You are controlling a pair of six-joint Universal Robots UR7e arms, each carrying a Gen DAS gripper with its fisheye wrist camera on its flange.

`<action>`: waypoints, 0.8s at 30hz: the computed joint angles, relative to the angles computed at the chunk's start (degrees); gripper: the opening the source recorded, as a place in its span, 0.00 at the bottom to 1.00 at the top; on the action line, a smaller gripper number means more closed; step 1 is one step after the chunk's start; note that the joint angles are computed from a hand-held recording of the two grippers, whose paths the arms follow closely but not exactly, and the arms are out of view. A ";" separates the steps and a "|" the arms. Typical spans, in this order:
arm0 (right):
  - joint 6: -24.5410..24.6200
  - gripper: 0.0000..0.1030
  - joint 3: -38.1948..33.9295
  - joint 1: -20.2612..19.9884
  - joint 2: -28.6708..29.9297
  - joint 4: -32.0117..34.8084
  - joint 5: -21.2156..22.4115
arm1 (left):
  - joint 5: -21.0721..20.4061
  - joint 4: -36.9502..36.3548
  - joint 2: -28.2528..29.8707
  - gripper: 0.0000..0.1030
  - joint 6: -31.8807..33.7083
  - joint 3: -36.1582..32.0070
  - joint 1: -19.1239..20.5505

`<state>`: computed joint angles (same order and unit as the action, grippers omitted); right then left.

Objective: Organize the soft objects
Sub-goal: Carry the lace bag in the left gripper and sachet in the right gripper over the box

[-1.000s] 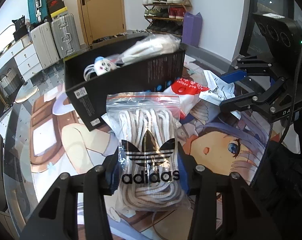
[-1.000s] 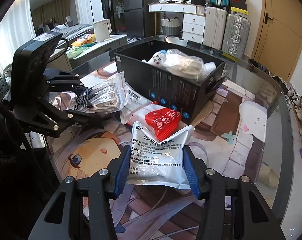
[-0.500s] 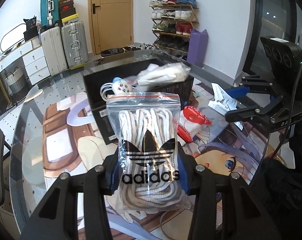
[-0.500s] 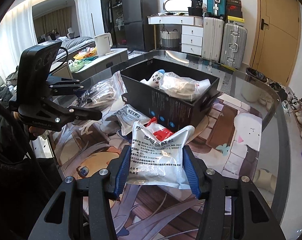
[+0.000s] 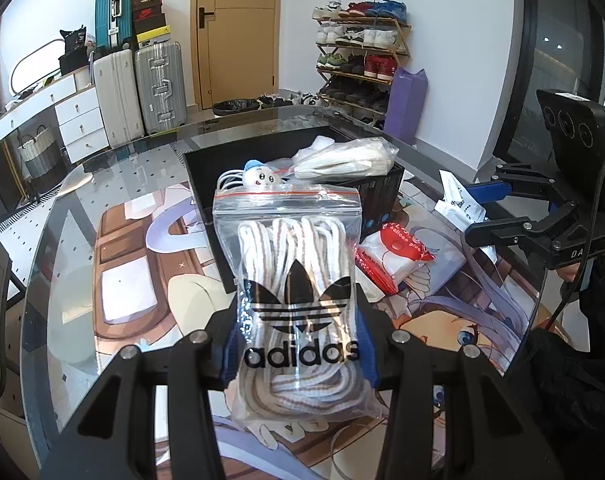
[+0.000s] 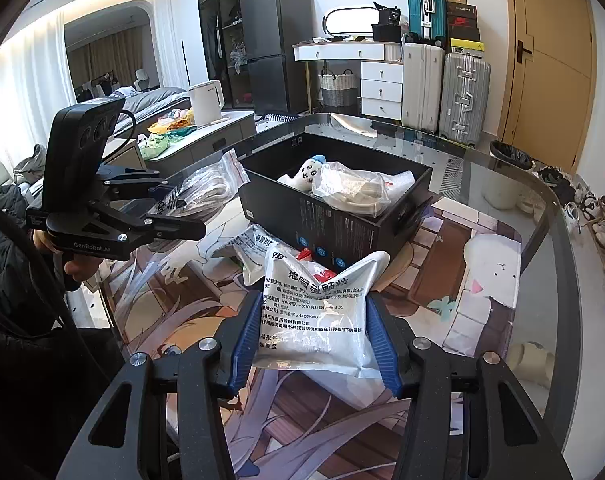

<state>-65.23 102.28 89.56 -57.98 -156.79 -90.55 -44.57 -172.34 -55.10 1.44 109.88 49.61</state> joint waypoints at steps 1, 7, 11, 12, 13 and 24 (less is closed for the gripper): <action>0.06 0.50 -0.02 -0.03 0.05 -0.12 0.18 | 0.11 -0.18 0.02 0.44 -0.07 0.01 -0.03; 0.74 0.50 0.35 -0.38 -0.25 -0.92 2.10 | 0.63 -1.81 -0.06 0.44 0.16 0.23 -0.08; 1.32 0.50 0.64 -0.54 -0.49 -1.61 3.60 | 1.27 -3.47 -0.14 0.44 0.12 0.35 -0.11; 1.52 0.50 0.65 -0.57 -0.48 -1.83 3.91 | 1.46 -4.02 -0.18 0.44 0.06 0.39 -0.13; 1.79 0.50 0.55 -0.61 -0.40 -2.05 4.34 | 1.75 -4.61 -0.18 0.44 -0.10 0.36 -0.15; 6.36 0.50 0.58 -0.13 0.05 -5.59 7.37 | 4.29 -9.66 -0.06 0.44 -0.95 -0.22 -0.13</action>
